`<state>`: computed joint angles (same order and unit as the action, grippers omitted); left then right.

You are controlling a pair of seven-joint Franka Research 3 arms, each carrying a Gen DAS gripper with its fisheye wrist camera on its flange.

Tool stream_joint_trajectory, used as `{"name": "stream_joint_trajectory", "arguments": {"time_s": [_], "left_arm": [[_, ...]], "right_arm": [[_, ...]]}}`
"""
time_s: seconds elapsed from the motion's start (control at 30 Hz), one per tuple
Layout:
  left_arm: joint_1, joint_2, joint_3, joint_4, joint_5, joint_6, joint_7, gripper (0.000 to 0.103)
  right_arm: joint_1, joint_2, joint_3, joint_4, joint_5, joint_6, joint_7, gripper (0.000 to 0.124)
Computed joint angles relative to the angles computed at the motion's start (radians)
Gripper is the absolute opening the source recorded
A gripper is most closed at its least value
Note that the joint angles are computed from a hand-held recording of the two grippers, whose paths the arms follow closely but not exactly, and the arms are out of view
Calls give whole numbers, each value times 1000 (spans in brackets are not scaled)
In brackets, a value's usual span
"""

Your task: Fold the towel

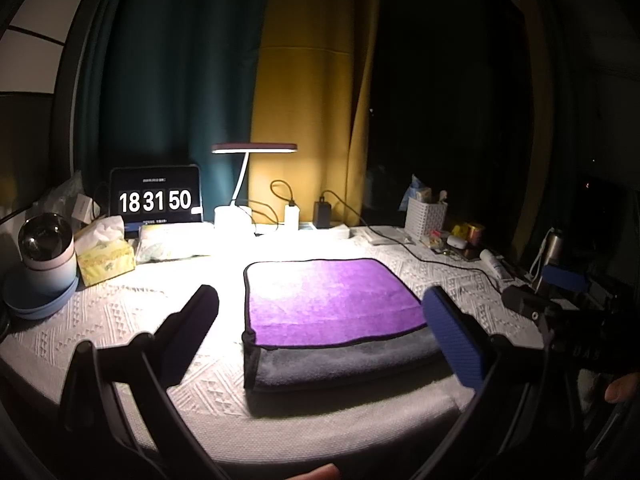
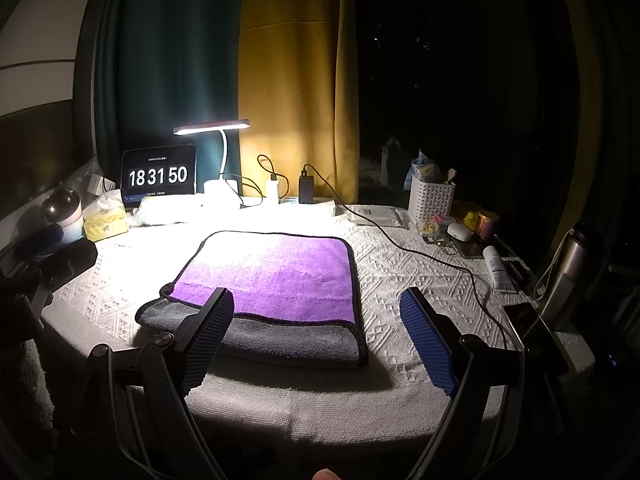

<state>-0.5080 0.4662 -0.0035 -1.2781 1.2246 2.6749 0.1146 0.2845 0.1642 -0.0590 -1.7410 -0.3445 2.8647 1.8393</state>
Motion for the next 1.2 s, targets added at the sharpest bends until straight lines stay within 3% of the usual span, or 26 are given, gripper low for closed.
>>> {"name": "stream_joint_trajectory", "arguments": {"time_s": [1.2], "left_arm": [[9, -4, -1, -12, -32, 22, 20, 103]], "right_arm": [[4, 2, 0, 1, -2, -2, 8, 87]]}}
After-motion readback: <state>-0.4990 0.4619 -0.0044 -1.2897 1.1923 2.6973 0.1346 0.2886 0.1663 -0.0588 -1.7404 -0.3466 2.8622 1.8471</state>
